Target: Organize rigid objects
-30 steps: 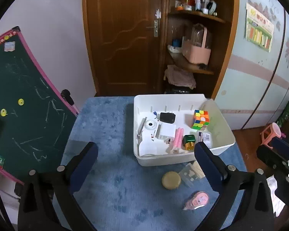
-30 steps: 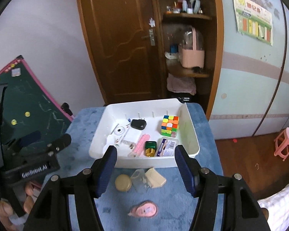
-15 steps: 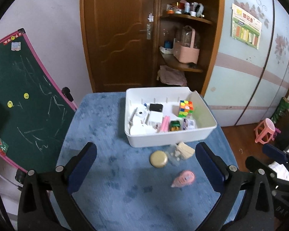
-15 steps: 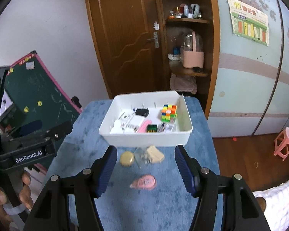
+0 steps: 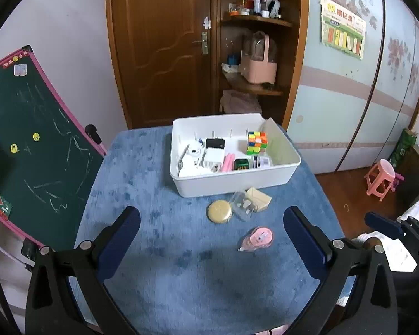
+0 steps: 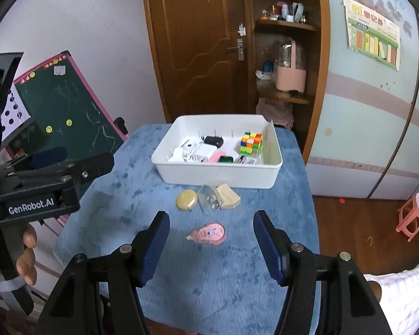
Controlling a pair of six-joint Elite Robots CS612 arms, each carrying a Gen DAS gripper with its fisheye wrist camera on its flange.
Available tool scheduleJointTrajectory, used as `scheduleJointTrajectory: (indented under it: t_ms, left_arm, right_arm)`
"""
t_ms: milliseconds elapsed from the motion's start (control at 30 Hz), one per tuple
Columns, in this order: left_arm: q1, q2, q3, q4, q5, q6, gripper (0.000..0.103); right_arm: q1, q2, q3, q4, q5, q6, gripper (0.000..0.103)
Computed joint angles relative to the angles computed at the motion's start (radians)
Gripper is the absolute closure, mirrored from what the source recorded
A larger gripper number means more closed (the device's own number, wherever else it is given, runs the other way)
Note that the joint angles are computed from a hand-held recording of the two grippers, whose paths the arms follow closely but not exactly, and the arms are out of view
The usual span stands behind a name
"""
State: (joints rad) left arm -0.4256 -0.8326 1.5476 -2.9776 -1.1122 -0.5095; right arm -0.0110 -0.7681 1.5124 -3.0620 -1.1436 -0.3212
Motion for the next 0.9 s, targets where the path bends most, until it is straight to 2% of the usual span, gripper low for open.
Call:
scheduleJointTrajectory:
  t_ms: [300,467,767,900]
  left_arm:
    - [0.006,0.018,-0.004,0.02,-0.014,-0.013,0.001]
    - [0.021,0.04,-0.029,0.053,-0.037,-0.025,0.001]
    - [0.065,0.108,-0.123,0.167,-0.177,-0.001,0.001]
    - [0.089,0.151,-0.193,0.263,-0.278,0.016,0.001]
  right_arm:
    - [0.0,0.02,0.015,0.016,0.003,-0.023,0.04]
    - [0.005,0.034,0.018,0.014,0.003,-0.04,0.04]
    - [0.023,0.088,-0.038,0.101,-0.036,-0.046,0.04]
    - [0.028,0.115,-0.076,0.149,-0.041,-0.033,0.04]
